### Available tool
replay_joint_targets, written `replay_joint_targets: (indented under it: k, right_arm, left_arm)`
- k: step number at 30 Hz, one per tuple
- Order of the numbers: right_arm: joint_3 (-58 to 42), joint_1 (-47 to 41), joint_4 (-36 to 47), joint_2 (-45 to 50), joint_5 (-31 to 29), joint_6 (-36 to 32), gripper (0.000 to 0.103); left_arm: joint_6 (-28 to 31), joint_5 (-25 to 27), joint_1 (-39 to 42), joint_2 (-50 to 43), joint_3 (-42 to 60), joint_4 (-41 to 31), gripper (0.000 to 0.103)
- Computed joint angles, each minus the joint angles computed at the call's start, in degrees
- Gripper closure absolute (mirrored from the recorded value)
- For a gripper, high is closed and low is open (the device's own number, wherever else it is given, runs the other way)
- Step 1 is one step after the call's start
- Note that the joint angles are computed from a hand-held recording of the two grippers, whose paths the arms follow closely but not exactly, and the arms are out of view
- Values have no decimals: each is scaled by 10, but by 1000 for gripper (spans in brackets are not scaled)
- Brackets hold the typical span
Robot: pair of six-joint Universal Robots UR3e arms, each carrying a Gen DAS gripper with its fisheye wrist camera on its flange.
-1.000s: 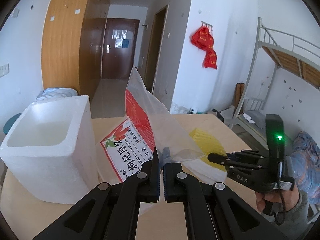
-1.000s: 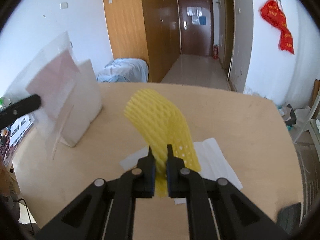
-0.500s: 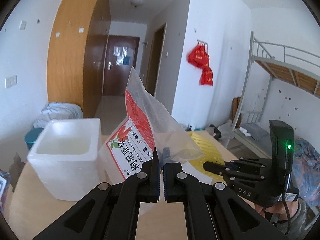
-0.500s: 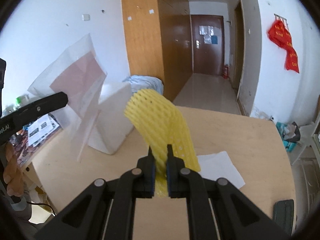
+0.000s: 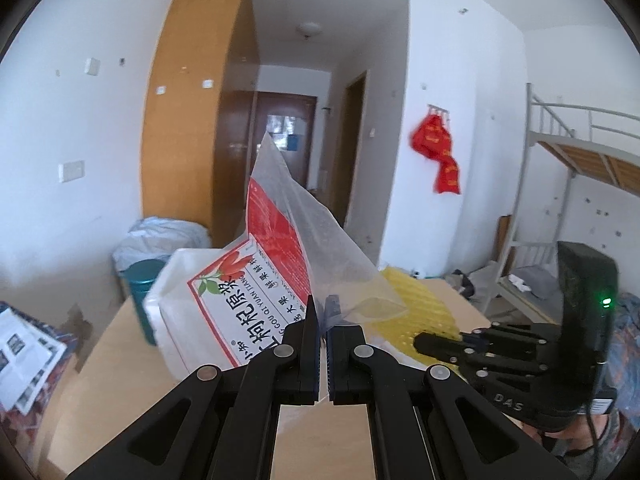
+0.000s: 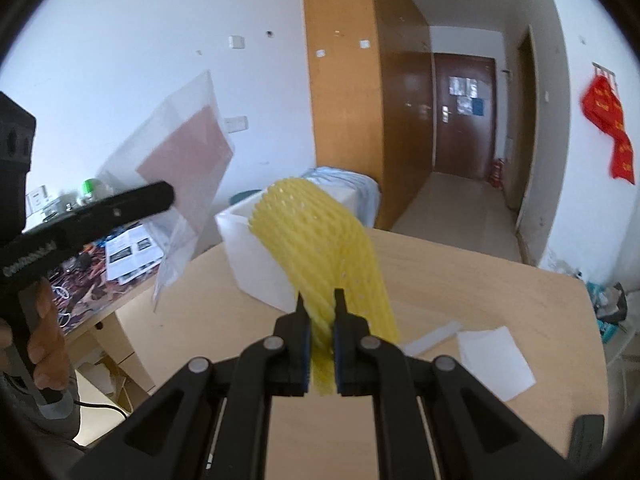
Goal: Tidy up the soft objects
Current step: 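Lift and carry the yellow net and plastic bag toward the white foam box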
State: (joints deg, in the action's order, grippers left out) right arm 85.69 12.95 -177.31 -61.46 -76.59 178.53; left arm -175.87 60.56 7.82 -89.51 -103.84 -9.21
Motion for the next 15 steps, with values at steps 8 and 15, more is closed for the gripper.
replay_joint_targets:
  k: [8, 15]
  right_arm:
    - [-52, 28, 13, 26, 8, -9, 92]
    - [-140, 41, 59, 73, 13, -22, 92]
  left_arm:
    - [6, -6, 48, 34, -38, -14, 101]
    - [11, -7, 65, 18, -25, -28, 101]
